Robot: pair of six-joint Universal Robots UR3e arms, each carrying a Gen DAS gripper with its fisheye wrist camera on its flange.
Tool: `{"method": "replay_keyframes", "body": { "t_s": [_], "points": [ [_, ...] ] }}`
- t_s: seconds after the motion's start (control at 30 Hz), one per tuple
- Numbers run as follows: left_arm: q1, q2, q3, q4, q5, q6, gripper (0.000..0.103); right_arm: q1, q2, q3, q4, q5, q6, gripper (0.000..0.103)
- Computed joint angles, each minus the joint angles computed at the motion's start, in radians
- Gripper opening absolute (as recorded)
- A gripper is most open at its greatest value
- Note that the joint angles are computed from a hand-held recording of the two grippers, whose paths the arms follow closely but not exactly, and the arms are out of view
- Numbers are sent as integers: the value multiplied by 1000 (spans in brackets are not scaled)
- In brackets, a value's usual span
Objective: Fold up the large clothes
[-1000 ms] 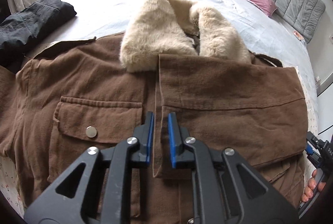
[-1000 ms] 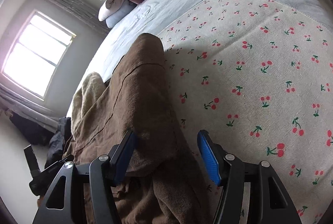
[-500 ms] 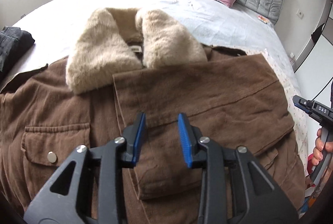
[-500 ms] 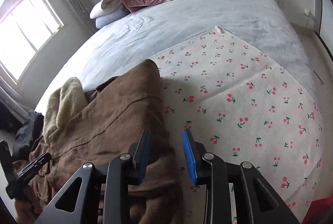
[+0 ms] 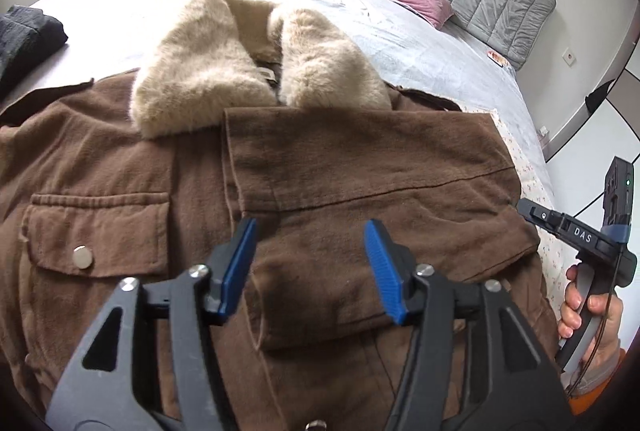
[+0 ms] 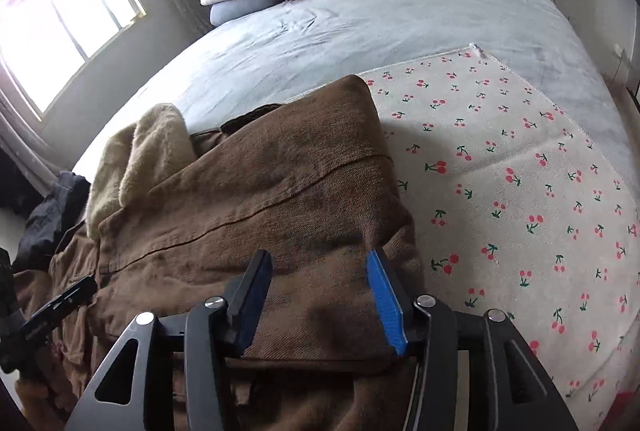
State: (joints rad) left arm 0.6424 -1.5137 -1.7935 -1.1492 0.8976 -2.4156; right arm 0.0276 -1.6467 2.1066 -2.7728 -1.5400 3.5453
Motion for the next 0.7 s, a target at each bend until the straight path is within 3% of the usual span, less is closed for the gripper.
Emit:
{"method": "replay_keyframes", "body": {
  "t_s": [0.17,0.27,0.4,0.47,0.57,0.7],
  "points": [
    [230,177,120,-391,-36,211,79,81,-201,27,139,-17,56,68],
    [409,216,294,-672,-34,376,84,222,-259,-57,285,-131,116,72],
    [670,129,629,-1054,-35,610,92,459,-242,-221,450,-317,215,86],
    [776,62,773,-1157,-36,671,98,571,-199,-300,517,-406,279,93],
    [887,-77,974,-1239,-36,717,100,683,-137,-365,562,-486,345,93],
    [947,-297,1180,-1195,-44,596,100,716,-111,-317,482,-471,377,93]
  ]
}}
